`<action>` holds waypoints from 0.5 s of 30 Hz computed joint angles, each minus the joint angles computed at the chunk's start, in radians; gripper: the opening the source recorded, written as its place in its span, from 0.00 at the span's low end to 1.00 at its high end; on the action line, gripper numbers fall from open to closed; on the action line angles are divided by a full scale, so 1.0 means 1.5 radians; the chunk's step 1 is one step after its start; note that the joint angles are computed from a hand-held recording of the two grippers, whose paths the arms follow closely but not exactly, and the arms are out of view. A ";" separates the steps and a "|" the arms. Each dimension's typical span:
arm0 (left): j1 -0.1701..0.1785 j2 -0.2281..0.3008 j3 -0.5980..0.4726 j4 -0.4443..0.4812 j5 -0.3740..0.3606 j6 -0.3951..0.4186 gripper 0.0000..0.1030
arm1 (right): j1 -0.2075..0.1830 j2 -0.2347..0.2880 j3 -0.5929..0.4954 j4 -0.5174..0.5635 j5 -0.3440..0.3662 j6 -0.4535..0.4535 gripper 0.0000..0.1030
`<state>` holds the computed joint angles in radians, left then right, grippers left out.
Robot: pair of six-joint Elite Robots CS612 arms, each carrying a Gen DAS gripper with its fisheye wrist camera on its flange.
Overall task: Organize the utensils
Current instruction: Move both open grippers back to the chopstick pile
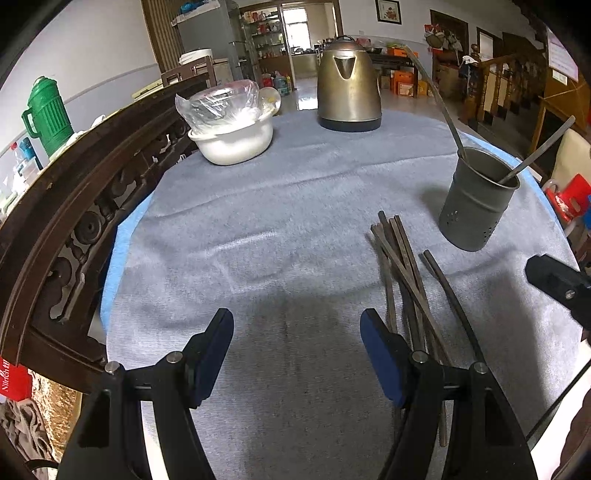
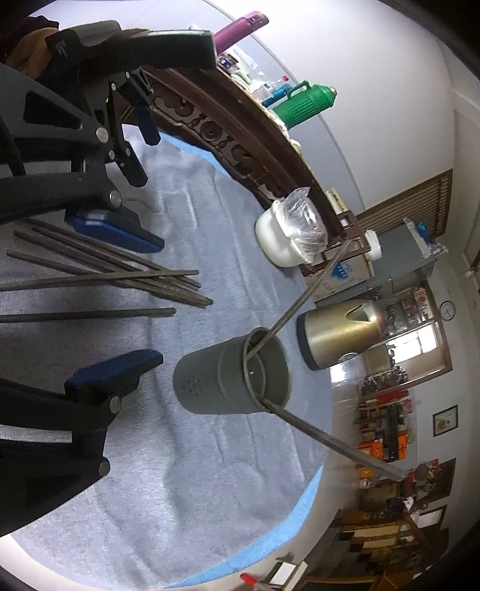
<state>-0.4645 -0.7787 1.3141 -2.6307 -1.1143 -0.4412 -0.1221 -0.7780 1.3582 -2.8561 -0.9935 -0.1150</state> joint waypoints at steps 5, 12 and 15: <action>0.000 0.003 -0.005 0.006 -0.001 0.003 0.70 | 0.000 0.010 -0.017 0.052 -0.001 0.004 0.40; 0.003 0.010 -0.014 0.016 -0.010 0.003 0.70 | 0.001 0.015 -0.023 0.068 -0.006 -0.001 0.40; 0.004 0.013 -0.017 0.019 -0.016 0.003 0.70 | 0.002 0.018 -0.028 0.078 -0.010 -0.001 0.40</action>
<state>-0.4591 -0.7592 1.2881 -2.6028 -1.1380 -0.4362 -0.1187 -0.7511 1.3158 -2.7386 -1.0091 -0.1166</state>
